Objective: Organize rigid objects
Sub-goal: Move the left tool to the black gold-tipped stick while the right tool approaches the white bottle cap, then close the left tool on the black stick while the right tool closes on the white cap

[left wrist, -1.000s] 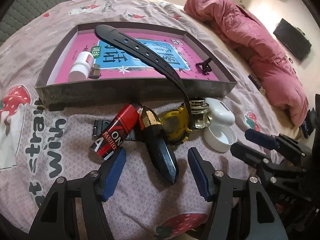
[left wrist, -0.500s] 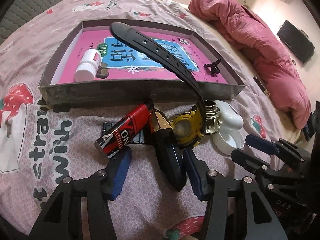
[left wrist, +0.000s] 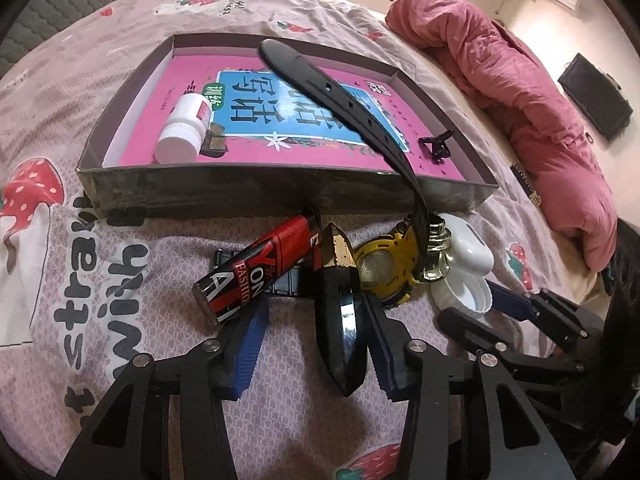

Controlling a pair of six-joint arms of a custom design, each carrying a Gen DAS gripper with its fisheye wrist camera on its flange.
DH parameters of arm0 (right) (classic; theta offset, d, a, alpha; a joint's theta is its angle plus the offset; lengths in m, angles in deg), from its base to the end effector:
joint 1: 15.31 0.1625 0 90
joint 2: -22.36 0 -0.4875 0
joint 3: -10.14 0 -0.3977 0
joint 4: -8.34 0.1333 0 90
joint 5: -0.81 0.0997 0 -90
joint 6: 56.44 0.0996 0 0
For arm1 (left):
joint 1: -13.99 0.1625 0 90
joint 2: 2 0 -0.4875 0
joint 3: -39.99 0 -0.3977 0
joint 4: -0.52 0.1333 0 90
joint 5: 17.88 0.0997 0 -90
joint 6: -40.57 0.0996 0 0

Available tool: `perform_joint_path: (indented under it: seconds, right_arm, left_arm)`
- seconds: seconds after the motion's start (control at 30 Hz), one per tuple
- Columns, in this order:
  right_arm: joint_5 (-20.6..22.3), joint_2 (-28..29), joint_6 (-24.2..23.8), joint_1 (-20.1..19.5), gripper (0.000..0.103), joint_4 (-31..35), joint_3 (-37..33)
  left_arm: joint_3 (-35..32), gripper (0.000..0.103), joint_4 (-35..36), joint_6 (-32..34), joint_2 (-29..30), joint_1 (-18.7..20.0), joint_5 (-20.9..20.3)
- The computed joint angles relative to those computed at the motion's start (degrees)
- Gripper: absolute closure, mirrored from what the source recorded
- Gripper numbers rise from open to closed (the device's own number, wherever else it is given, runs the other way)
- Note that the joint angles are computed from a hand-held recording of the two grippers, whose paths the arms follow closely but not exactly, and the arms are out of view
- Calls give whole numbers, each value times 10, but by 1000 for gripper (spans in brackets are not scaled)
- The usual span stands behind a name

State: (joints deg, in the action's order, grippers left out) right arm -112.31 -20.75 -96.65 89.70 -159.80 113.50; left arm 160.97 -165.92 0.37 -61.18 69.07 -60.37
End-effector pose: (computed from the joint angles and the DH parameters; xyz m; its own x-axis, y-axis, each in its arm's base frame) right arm 0.2661 -0.6288 0.0938 -0.5431 -0.6863 0.4837 -0.7819 0.6234 0.0066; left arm -0.1460 -0.5703 0.1908 -0.8620 -0.3335 -0.3818 -0.0033 0.7569 -0.6536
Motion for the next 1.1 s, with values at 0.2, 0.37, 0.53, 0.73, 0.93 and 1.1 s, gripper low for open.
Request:
perform_joint_path:
  seconds: [0.2, 0.37, 0.53, 0.73, 0.93, 1.1]
  right_arm:
    - [2, 9, 4, -2, 52, -9, -4]
    - [5, 11, 6, -4, 52, -13, -6]
    - [6, 13, 8, -4, 51, -9, -9]
    - [9, 11, 13, -5, 52, -4, -9]
    - [16, 8, 20, -7, 53, 10, -12]
    - [18, 6, 22, -8, 53, 17, -14]
  left_arm:
    - [-10, 53, 0, 7, 9, 4, 6]
    - [-13, 53, -7, 13, 17, 5, 11]
    - [-13, 54, -22, 16, 20, 9, 6]
    - [-10, 52, -49, 29, 21, 15, -5]
    - [-19, 54, -23, 33, 23, 13, 4]
    - [-22, 61, -4, 36, 23, 10, 7]
